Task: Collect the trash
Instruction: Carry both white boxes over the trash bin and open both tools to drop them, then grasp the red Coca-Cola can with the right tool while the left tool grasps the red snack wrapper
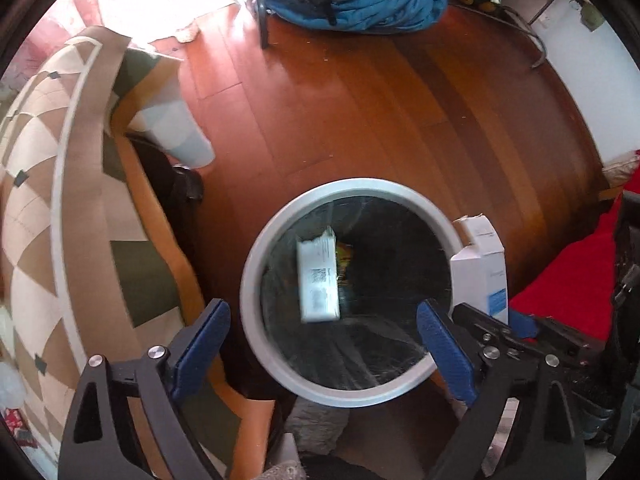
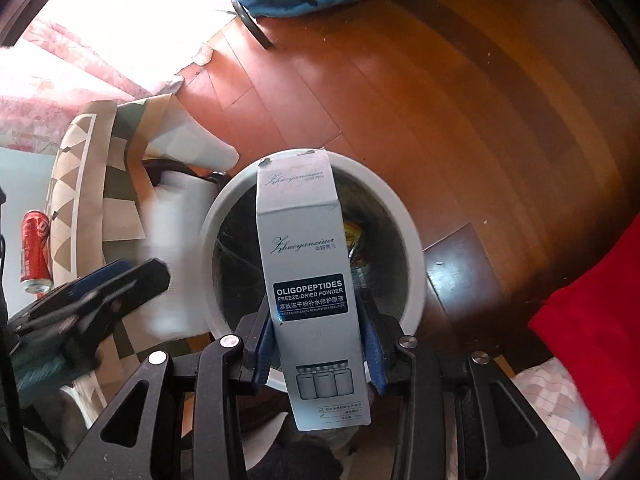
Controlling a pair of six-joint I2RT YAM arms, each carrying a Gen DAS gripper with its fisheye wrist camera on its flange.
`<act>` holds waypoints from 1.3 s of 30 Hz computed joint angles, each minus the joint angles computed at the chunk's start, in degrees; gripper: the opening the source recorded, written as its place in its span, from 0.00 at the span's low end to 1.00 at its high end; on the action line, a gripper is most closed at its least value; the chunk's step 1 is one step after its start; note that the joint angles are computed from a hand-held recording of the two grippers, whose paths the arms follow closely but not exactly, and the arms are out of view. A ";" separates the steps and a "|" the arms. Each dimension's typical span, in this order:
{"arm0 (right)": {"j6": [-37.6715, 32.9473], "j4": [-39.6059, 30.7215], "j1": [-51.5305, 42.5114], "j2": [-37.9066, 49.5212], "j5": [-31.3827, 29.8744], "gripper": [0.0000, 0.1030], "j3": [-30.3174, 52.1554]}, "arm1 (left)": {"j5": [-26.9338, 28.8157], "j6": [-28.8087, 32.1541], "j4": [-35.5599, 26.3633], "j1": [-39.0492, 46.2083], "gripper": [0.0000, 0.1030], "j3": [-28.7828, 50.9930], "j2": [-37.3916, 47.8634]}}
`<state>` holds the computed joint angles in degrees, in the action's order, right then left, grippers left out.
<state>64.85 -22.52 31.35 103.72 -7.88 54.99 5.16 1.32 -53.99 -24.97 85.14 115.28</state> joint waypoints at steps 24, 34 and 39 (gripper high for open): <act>1.57 -28.07 8.91 -2.97 13.49 1.00 13.13 | -3.56 0.62 -0.28 1.60 0.94 -8.43 -14.48; 5.88 -36.23 13.41 -5.46 17.04 1.00 18.50 | -2.66 1.16 -3.19 2.85 0.94 -9.14 -22.16; 9.14 -42.66 16.25 -7.08 20.07 1.00 24.24 | -1.68 2.43 -6.34 5.74 0.94 -6.32 -27.11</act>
<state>73.99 -65.17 47.60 96.64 12.19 79.23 3.48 3.74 -60.34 -19.23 78.82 88.18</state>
